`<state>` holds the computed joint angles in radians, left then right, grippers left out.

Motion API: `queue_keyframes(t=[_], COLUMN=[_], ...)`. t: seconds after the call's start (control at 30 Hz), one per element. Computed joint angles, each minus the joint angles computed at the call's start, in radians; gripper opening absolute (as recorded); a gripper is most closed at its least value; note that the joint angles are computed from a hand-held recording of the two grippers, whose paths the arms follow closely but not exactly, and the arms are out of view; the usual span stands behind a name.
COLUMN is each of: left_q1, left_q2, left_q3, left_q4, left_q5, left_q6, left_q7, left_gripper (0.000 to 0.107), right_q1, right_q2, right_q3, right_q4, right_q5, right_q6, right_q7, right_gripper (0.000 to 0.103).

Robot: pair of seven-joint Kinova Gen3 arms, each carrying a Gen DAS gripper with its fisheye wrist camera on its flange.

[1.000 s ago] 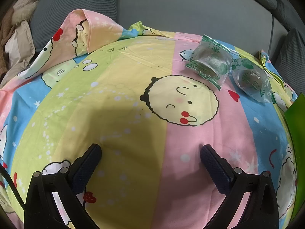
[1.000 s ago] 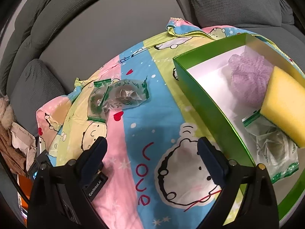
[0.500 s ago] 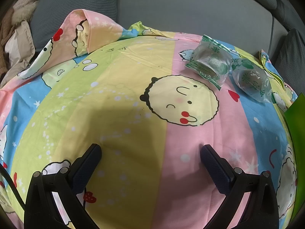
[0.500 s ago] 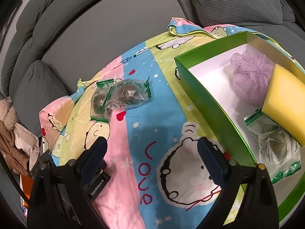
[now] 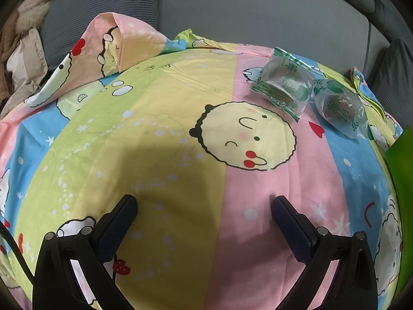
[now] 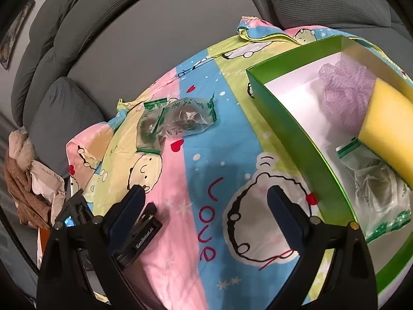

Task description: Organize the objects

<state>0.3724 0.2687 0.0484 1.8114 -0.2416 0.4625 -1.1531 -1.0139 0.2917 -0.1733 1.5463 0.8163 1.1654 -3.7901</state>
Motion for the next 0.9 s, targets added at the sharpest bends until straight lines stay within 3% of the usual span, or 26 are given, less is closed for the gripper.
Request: queue_keyframes(t=[0.2,0.4,0.53,0.67,0.8,0.9], left_q1=[-0.001,-0.002,-0.002,-0.002,-0.003,-0.002], left_q2=[0.0,0.0,0.0,0.0,0.001,0.001], left_q3=[0.001,0.002,0.002,0.002,0.002,0.001], left_q4=[0.0,-0.001,-0.001,0.0,0.0,0.001], left_q5=[0.0,0.001,0.002,0.002,0.002,0.002], left_q6=[0.0,0.0,0.001,0.0,-0.001,-0.002], left_q7=[0.0,-0.002,-0.003,-0.003,-0.004,-0.003], left_gripper=[0.103,0.103,0.103,0.103,0.103,0.103], right_q1=[-0.005,0.034,0.031,0.019,0.04,0.072], right_q2=[0.003,0.01,-0.007,-0.002,-0.015,0.019], right_q3=[-0.003,0.009,0.012,0.004,0.005,-0.026], right_q4=[-0.02,-0.021,0.005,-0.015,0.012,-0.048], right_q5=[0.004,0.002,0.019,0.036,0.03,-0.014], right_q6=[0.032,-0.012,-0.067,-0.046,-0.085,-0.007], right_q7=[0.059,0.113,0.081,0.143,0.176,0.264], right_gripper=[0.096,0.096,0.096,0.096,0.096,0.096])
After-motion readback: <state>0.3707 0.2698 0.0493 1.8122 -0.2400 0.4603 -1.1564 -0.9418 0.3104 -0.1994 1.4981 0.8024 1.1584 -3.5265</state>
